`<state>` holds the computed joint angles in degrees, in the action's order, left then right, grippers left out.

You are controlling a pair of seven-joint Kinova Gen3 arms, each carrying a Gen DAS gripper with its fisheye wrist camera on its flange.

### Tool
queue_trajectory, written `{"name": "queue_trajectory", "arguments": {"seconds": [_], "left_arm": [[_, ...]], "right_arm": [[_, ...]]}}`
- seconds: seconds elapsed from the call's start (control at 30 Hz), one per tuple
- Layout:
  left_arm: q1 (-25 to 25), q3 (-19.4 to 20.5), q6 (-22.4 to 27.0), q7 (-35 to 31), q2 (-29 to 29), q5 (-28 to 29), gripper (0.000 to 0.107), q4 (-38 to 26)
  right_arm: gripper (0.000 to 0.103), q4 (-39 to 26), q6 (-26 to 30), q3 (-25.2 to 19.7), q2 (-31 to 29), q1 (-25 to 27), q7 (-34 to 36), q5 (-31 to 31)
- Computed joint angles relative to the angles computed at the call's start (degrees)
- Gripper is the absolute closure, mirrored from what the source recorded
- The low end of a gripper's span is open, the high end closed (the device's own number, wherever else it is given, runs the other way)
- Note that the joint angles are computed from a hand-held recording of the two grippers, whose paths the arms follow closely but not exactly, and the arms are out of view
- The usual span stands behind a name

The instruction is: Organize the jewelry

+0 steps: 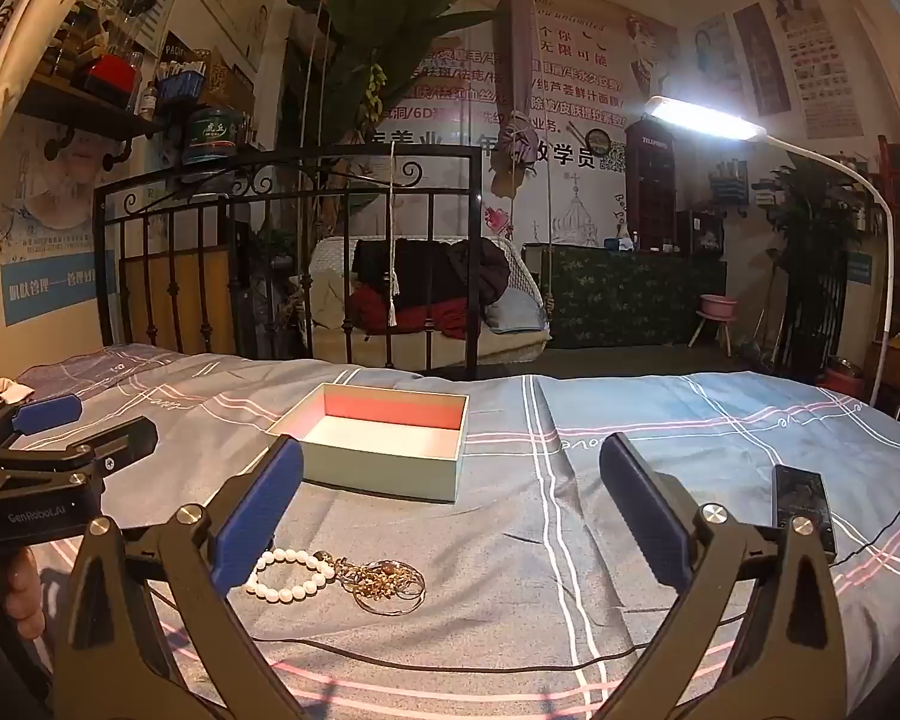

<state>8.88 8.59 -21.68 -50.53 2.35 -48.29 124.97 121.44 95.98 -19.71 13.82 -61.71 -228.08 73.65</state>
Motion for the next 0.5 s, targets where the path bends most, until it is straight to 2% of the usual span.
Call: {"name": "queue_trajectory", "arguments": {"seconds": [0.07, 0.23, 0.43, 0.5], "left_arm": [[-0.3, 0.2, 0.5, 2.8, 0.2, -2.4, 0.011, -0.5], [0.1, 0.6, 1.3, 1.4, 0.9, -1.1, 0.011, -0.8], [-1.0, 1.1, 1.7, 3.4, 1.1, -2.9, 0.011, -1.4], [-0.9, 1.3, 1.8, 2.6, 1.5, -2.1, 0.011, -1.5]], "right_arm": [[0.005, -0.1, 0.1, 0.0, 0.1, 0.0, 0.1, -0.1], [0.005, 0.0, -0.4, -0.1, -0.4, 0.1, 0.6, -0.4], [0.005, 0.3, 0.9, -0.8, -0.6, -1.0, 0.3, -0.9], [0.005, 0.3, -0.1, -0.3, -0.5, -0.2, 0.2, 0.0]]}}
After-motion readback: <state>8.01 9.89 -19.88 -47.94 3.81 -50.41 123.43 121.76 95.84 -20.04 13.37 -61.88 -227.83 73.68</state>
